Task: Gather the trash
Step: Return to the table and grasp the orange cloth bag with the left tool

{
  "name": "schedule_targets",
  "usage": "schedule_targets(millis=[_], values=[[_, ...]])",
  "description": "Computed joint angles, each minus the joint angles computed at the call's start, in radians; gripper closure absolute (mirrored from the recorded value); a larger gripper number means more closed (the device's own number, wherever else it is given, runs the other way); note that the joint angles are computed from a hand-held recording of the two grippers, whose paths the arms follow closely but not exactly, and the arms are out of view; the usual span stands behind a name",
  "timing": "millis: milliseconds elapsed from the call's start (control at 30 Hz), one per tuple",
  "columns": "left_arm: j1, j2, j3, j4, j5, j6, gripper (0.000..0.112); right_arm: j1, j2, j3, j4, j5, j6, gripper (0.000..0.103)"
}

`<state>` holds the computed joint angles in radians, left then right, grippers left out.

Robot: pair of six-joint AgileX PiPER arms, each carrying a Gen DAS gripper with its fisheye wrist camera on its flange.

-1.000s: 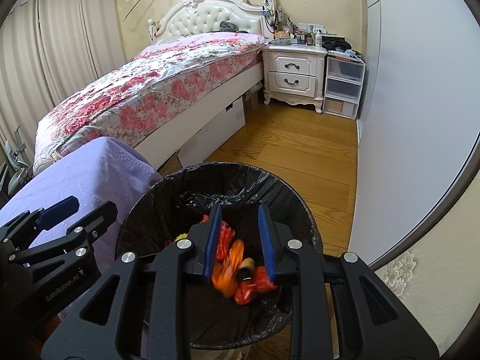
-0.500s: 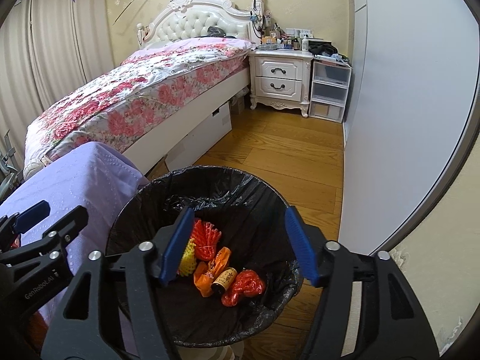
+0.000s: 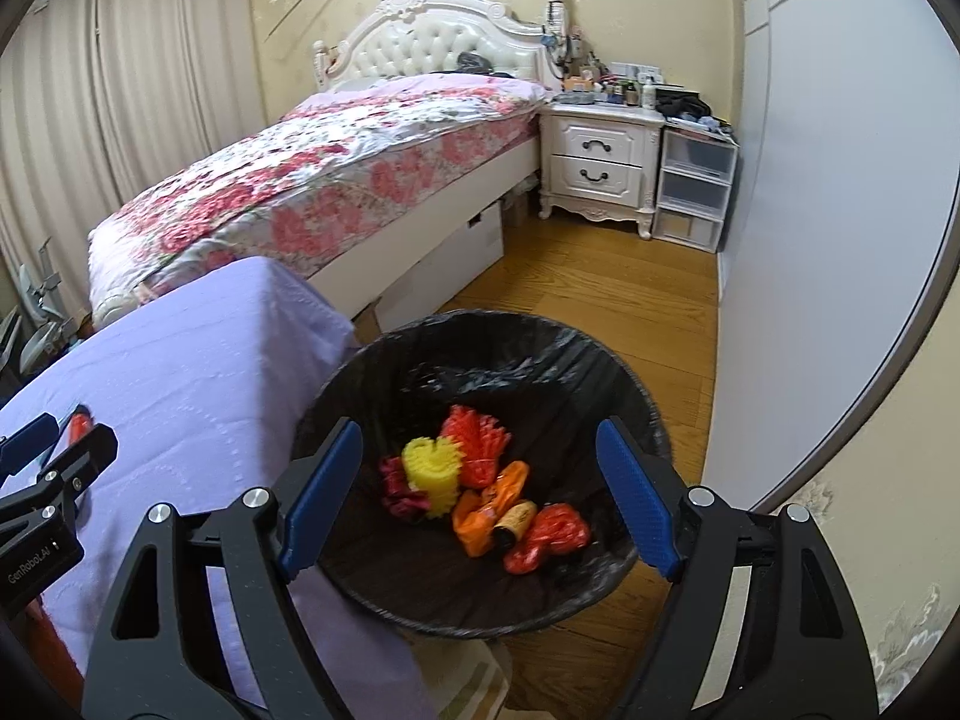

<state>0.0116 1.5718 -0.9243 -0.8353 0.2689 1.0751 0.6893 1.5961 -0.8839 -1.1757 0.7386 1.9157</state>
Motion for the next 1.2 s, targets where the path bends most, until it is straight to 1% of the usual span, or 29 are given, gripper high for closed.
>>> schedule_targets(millis=[233, 433, 567, 733, 900, 1033, 1067, 1100, 1167, 1200], values=[[0.188, -0.044, 0.046, -0.058, 0.057, 0.115, 0.034, 0.103, 0.063, -0.104, 0.045, 0.0, -0.052, 0.025], [0.347, -0.031, 0.039, -0.097, 0.093, 0.206, 0.034, 0.168, 0.129, -0.205, 0.077, -0.004, -0.116, 0.025], [0.404, -0.003, 0.031, -0.115, 0.096, 0.251, 0.034, 0.202, 0.171, -0.268, 0.101, 0.0, -0.167, 0.025], [0.441, 0.029, 0.025, -0.13, 0.119, 0.295, 0.034, 0.218, 0.204, -0.314, 0.137, 0.002, -0.208, 0.025], [0.45, 0.066, -0.001, -0.105, 0.158, 0.289, 0.045, 0.229, 0.222, -0.339, 0.156, 0.007, -0.224, 0.025], [0.468, 0.103, -0.043, -0.053, 0.226, 0.241, 0.054, 0.23, 0.228, -0.345, 0.164, 0.002, -0.234, 0.025], [0.474, 0.106, -0.046, -0.05, 0.24, 0.239, 0.058, 0.23, 0.23, -0.346, 0.165, -0.001, -0.235, 0.025], [0.48, 0.113, -0.056, -0.042, 0.26, 0.232, 0.064, 0.229, 0.235, -0.352, 0.168, -0.001, -0.239, 0.025], [0.492, 0.123, -0.068, -0.04, 0.297, 0.233, 0.071, 0.229, 0.239, -0.356, 0.172, -0.005, -0.246, 0.025], [0.498, 0.123, -0.068, -0.047, 0.306, 0.242, 0.072, 0.231, 0.24, -0.356, 0.172, -0.006, -0.246, 0.025]])
